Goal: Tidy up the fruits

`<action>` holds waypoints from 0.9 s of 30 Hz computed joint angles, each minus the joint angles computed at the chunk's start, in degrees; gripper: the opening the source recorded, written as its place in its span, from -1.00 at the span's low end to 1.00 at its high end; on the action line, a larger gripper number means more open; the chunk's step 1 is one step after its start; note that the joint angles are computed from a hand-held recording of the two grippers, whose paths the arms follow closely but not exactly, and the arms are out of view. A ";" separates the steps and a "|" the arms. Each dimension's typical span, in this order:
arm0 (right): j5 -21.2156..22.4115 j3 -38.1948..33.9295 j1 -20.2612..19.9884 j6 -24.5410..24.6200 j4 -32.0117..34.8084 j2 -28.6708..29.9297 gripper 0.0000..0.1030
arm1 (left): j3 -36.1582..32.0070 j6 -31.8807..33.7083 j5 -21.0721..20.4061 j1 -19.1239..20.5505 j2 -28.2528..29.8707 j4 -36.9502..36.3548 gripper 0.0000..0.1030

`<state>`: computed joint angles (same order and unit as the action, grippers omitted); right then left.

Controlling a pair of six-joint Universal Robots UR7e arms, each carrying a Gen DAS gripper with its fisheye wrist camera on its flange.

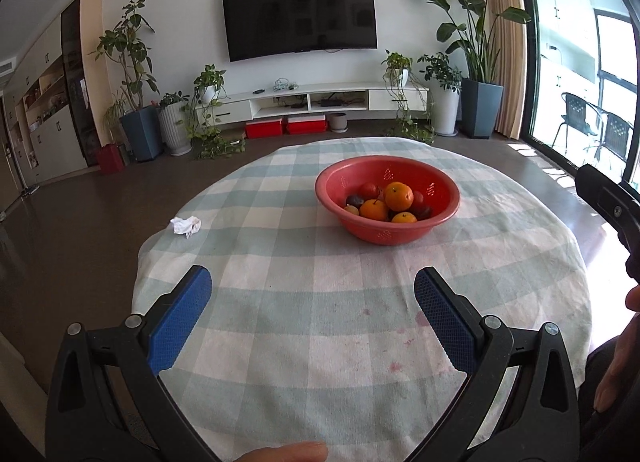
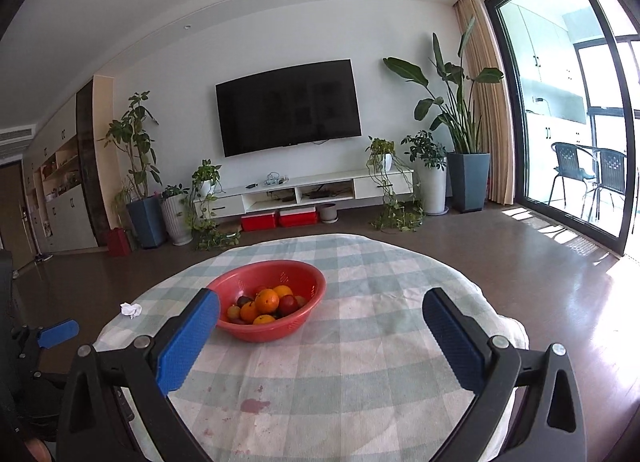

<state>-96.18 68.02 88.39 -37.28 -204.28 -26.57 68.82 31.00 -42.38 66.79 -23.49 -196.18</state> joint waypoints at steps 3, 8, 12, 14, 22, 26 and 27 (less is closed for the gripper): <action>-2.67 -0.93 -0.01 -0.35 1.57 0.75 1.00 | -1.14 -2.09 0.53 0.66 0.64 2.82 1.00; -6.92 -2.04 0.05 -0.16 4.96 1.59 1.00 | -3.22 -3.82 1.72 1.49 1.74 6.49 1.00; -9.21 -2.89 0.34 -0.64 7.33 2.15 1.00 | -4.29 -4.71 1.49 2.03 2.06 8.40 1.00; -9.55 -3.03 0.42 -1.05 7.72 2.27 1.00 | -4.46 -5.00 1.41 2.20 2.15 8.80 1.00; -10.47 -3.37 0.76 -2.42 8.34 2.59 1.00 | -4.07 -5.28 1.48 2.20 1.84 9.06 1.00; -10.83 -3.42 0.85 -2.72 9.03 2.60 1.00 | -3.93 -5.47 1.68 2.20 1.80 9.14 1.00; -11.01 -3.46 0.87 -2.80 9.46 2.60 1.00 | -3.92 -5.53 1.71 2.23 1.82 9.16 1.00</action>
<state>-107.19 64.56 89.27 -40.09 -194.82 -23.97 64.91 25.47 -40.67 69.02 -21.67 -187.01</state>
